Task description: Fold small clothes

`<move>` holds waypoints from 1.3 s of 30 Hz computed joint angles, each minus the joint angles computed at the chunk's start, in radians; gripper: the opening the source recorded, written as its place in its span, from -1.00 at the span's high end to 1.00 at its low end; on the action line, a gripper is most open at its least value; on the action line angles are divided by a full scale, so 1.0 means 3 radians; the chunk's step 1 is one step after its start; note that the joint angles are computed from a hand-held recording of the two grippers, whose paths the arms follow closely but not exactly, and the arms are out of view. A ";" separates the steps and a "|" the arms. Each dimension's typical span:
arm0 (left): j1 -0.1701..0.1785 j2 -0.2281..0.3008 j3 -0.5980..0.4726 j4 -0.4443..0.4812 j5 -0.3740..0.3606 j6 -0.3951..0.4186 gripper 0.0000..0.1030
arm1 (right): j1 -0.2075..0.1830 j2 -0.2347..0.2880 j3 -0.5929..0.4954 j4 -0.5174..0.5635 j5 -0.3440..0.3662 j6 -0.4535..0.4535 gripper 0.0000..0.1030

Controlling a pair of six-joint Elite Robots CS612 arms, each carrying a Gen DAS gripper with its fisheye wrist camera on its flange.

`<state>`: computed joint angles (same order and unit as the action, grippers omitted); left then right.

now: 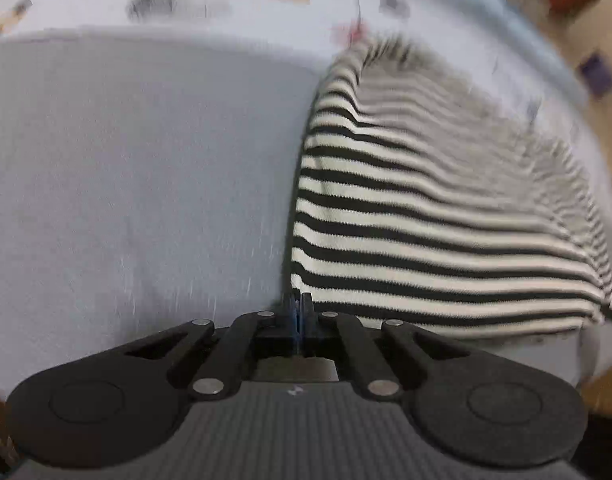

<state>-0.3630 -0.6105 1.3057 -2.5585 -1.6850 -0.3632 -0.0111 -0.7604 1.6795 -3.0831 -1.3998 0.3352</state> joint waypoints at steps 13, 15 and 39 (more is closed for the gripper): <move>-0.0125 -0.0050 0.0105 -0.0762 0.0060 0.0289 0.81 | 0.0192 0.0000 -0.0097 0.0226 -0.0848 -0.0272 0.54; -0.0165 -0.0023 0.0082 -0.0946 -0.0088 0.0501 0.78 | 0.0194 0.0020 -0.0056 -0.0218 -0.0667 -0.0362 0.51; -0.0303 0.0232 -0.0376 -0.0242 0.0015 0.0680 0.58 | 0.0392 0.0297 -0.0650 0.0759 -0.0461 -0.1083 0.45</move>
<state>-0.4540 -0.5409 1.1928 -2.6310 -1.6804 -0.1592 0.1066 -0.6714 1.4844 -2.8555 -1.5380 0.0102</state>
